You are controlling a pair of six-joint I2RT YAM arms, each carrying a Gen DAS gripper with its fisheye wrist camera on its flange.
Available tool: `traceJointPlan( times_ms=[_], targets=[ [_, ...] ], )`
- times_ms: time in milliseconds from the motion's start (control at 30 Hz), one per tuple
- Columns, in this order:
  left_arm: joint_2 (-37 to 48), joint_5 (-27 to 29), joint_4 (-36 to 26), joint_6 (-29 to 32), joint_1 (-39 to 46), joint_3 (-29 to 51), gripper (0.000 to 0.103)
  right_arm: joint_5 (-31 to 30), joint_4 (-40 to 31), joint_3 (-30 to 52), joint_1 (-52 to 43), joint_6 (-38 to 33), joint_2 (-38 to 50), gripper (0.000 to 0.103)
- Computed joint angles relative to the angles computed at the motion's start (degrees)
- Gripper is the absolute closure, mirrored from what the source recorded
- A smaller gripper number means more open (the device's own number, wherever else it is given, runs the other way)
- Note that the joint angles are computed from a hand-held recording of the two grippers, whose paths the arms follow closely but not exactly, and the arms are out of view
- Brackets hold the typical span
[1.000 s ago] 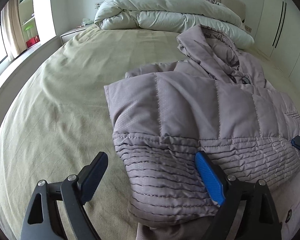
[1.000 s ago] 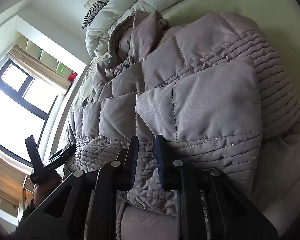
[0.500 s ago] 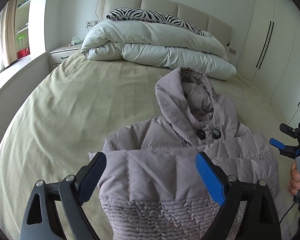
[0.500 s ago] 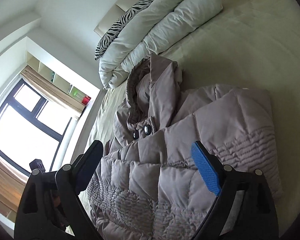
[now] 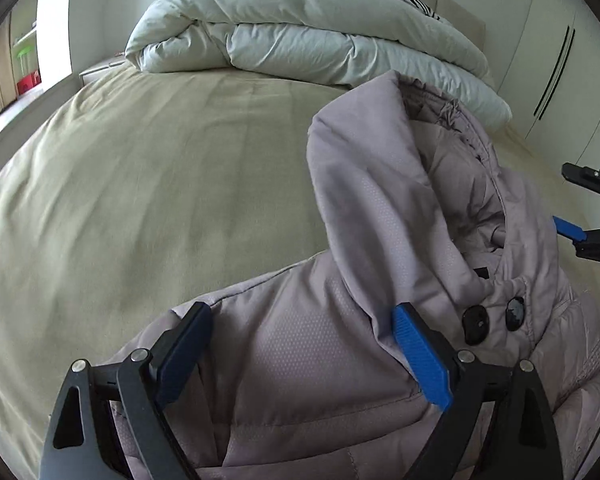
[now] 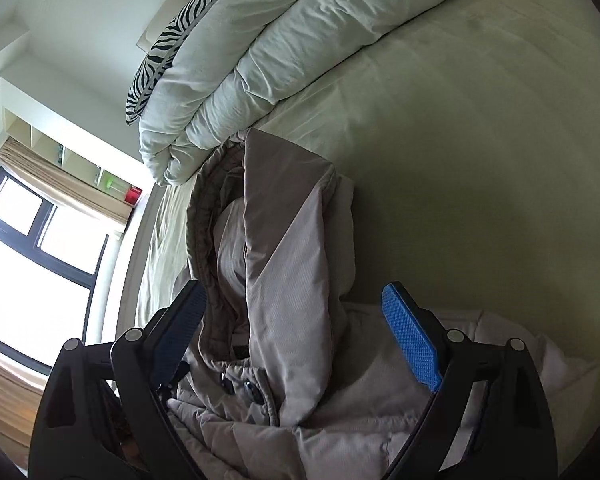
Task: Fold large clothes
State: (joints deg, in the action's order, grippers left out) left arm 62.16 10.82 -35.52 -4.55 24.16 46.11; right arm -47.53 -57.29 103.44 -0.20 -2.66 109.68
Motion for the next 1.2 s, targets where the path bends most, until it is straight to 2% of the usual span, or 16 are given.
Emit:
traceJointPlan(
  times_ms=[100, 167, 233, 300, 400, 500, 567, 600, 667, 733, 867, 967, 1033, 1100, 1167, 1200],
  targets=[
    [-0.40, 2.87, 2.15, 0.20, 1.54, -1.85, 0.009, 3.69, 0.43, 7.62, 4.13, 2.49, 5.66, 0.012],
    [0.06, 4.99, 3.18, 0.37, 2.79, -2.66, 0.008, 4.57, -2.06, 15.95, 6.29, 4.13, 11.35, 0.012],
    [-0.13, 6.24, 4.08, 0.33, 3.43, -3.60, 0.008, 8.06, -6.63, 26.49, 8.56, 5.70, 18.18, 0.012],
    [-0.40, 5.96, 5.13, 0.15, 3.22, -4.45, 0.007, 11.11, -11.27, 35.94, 10.44, 5.80, 24.35, 0.012],
    [-1.22, 4.01, 5.91, -0.26, 1.86, -5.35, 0.007, 14.36, -14.63, 45.54, 12.42, 7.04, 31.46, 0.012],
    [-1.76, 4.72, 6.54, -0.51, 2.35, -5.98, 0.007, 14.01, -13.02, 47.70, 13.48, 8.56, 33.85, 0.026],
    [-2.12, 5.53, 7.03, -0.57, 2.96, -6.47, 0.007, 14.04, -11.97, 47.66, 14.25, 7.84, 33.83, 0.043],
    [-2.29, 5.49, 7.04, -0.59, 2.96, -6.58, 0.007, 13.95, -11.07, 46.57, 14.70, 6.61, 33.04, 0.049],
    [-2.43, 5.37, 7.08, -0.73, 2.85, -6.65, 0.007, 15.06, -6.72, 39.38, 15.40, 4.55, 28.43, 0.072],
    [-2.55, 5.77, 6.98, -0.76, 3.13, -6.65, 0.007, 14.91, -1.83, 32.03, 15.71, 3.65, 23.28, 0.081],
    [-2.67, 9.25, 6.58, -0.62, 5.63, -6.47, 0.007, 13.26, 8.61, 15.09, 15.32, 0.47, 9.56, 0.088],
    [-4.61, 18.68, 4.39, -1.57, 13.00, -6.34, 0.008, 10.23, 14.08, 2.18, 14.25, -2.85, -2.81, 0.088],
    [-5.59, 28.61, -0.45, -2.39, 21.32, -5.30, 0.008, 10.79, 15.12, -5.49, 14.33, -7.55, -11.59, 0.088],
    [-6.65, 39.24, -8.61, 0.84, 30.59, -3.90, 0.010, 9.88, 14.30, -12.24, 14.01, -11.91, -19.94, 0.088],
    [-6.65, 46.47, -21.59, 10.45, 39.18, -0.55, 0.012, 10.92, 14.14, -20.01, 14.30, -17.51, -29.49, 0.088],
    [-6.23, 47.90, -29.10, 16.70, 43.03, 1.88, 0.011, 11.90, 13.67, -23.84, 14.16, -20.67, -34.30, 0.088]
  ],
)
